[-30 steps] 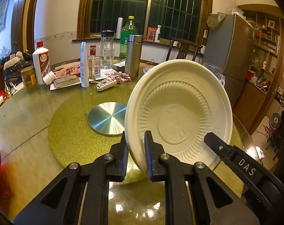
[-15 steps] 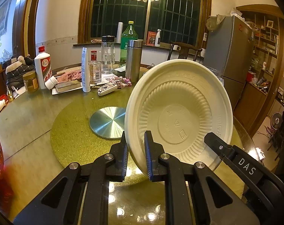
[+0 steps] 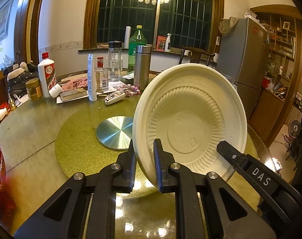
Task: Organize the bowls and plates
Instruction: 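Lift and carry the second beige bowl with both tools toward the plate stack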
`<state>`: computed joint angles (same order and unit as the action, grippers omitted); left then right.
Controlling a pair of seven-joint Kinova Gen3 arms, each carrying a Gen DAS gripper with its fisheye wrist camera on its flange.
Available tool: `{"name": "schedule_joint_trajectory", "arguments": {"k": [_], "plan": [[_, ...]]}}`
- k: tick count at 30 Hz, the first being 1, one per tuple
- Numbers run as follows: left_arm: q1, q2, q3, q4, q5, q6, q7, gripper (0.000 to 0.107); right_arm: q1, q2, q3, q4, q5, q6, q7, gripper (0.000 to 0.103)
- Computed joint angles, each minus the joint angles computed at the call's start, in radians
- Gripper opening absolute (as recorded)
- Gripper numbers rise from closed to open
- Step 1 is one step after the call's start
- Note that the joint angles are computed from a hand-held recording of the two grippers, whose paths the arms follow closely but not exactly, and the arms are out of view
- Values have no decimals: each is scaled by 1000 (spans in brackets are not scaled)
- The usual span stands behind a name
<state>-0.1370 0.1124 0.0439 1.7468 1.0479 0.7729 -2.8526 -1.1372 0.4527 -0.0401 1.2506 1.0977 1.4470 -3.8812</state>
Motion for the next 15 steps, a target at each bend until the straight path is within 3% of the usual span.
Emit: {"name": "schedule_joint_trajectory", "arguments": {"k": [9,15], "plan": [[15,-41,-10,10,-28,-39,6,15,4,-26,-9,26,21,-33,-26,10],[-13,-69,-53,-4,-32,-1,-4,15,-8,4,-10,-69,8,-39,79,10]]}}
